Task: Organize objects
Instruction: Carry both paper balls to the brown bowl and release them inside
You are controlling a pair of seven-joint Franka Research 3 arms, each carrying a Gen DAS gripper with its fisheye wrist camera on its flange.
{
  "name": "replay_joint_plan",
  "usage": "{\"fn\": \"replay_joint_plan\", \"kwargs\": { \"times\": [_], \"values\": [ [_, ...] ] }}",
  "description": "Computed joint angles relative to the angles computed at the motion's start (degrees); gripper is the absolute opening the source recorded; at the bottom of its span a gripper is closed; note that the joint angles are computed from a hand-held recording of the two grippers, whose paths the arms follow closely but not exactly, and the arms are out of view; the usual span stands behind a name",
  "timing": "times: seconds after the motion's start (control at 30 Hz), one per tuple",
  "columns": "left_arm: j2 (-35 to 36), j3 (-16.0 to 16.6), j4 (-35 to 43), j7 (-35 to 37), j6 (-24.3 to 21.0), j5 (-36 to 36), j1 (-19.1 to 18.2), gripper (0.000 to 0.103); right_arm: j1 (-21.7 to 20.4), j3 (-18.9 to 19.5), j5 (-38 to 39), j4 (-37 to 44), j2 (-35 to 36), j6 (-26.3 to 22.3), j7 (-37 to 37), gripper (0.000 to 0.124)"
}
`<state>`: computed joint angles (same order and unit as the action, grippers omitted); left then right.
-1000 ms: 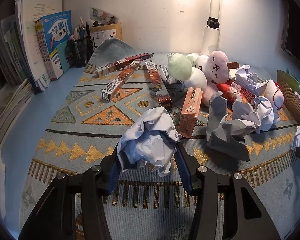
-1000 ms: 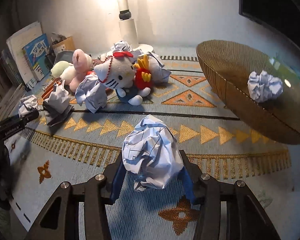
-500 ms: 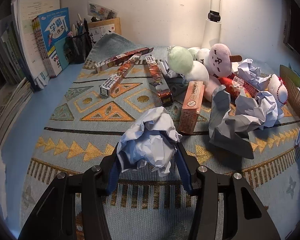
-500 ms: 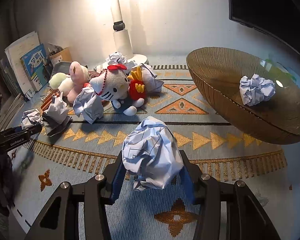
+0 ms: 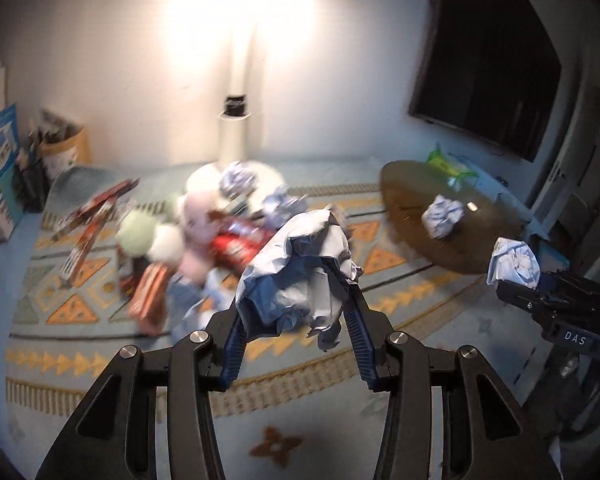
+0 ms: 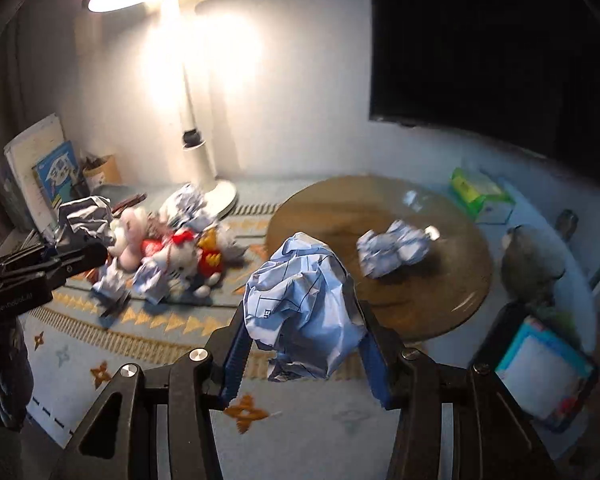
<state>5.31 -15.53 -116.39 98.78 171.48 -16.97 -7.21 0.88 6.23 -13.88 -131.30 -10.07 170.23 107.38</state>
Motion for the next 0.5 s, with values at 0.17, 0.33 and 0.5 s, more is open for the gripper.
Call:
{"fn": "replay_joint_plan", "kwargs": {
  "times": [0.17,0.33,0.5],
  "values": [
    [11.61,-1.29,18.20,-5.16,-5.62,9.55,-5.38,0.043,-5.14,1.13,-11.16,6.99,4.06,-7.54,10.37,0.048],
    [24.07,-1.89,34.93,-9.33,-12.07,17.62,-9.84,0.043,-0.84,-3.97,-4.35,10.43,8.64,-9.81,4.39,0.052],
    [30.88,0.75,44.78,-14.66,-17.40,23.45,-13.56,0.080,1.13,-7.49,0.35,10.81,9.16,-9.39,1.25,0.074]
  ]
}}
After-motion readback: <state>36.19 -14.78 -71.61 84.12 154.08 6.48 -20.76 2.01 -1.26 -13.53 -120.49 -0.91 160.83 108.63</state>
